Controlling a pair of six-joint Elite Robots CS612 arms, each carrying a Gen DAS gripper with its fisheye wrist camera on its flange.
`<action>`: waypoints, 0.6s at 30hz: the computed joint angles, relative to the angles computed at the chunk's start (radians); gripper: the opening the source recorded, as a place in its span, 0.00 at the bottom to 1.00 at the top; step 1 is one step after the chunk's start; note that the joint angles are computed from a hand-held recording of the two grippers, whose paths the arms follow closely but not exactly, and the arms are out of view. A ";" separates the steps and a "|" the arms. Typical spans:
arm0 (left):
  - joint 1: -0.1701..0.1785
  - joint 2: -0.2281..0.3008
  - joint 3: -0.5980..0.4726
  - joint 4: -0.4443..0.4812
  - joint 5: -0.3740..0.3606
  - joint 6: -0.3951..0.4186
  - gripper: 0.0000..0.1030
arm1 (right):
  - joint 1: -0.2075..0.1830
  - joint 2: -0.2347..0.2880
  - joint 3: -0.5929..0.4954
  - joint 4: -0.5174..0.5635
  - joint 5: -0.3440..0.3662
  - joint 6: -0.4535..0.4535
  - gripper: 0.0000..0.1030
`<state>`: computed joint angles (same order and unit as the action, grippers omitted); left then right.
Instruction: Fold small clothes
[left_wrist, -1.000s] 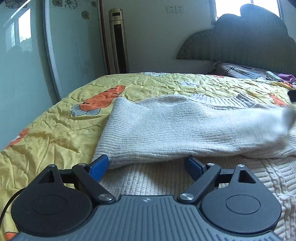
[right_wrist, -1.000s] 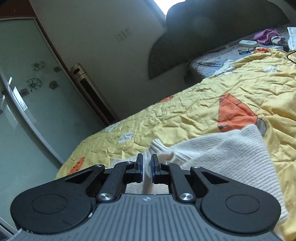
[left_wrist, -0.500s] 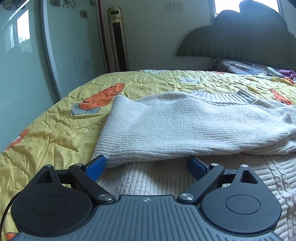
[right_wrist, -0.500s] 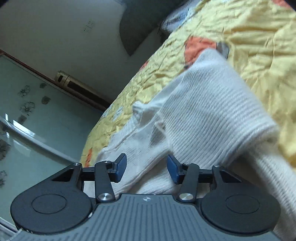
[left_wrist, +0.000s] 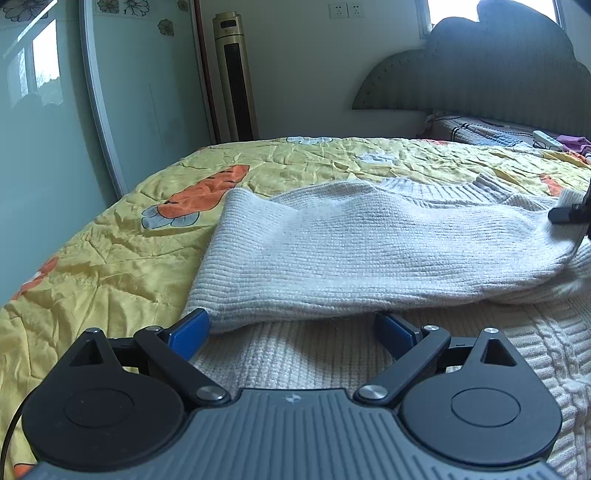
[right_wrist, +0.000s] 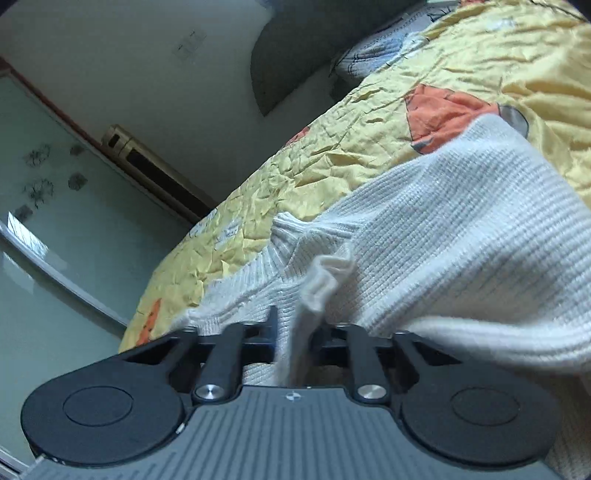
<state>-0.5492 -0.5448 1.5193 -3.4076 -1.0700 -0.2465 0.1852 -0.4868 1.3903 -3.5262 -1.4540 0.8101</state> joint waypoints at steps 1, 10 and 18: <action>0.000 0.000 0.001 -0.002 0.000 -0.002 0.95 | 0.002 -0.003 0.003 -0.018 -0.005 -0.020 0.13; 0.002 0.000 0.001 0.000 -0.005 -0.002 0.95 | 0.013 -0.034 0.051 0.041 -0.104 -0.129 0.17; 0.003 0.000 0.001 0.004 -0.008 -0.001 0.96 | 0.029 -0.046 0.081 0.026 -0.182 -0.155 0.37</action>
<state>-0.5467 -0.5452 1.5198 -3.4032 -1.0780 -0.2472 0.2140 -0.5324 1.4715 -3.5004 -1.6361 0.6550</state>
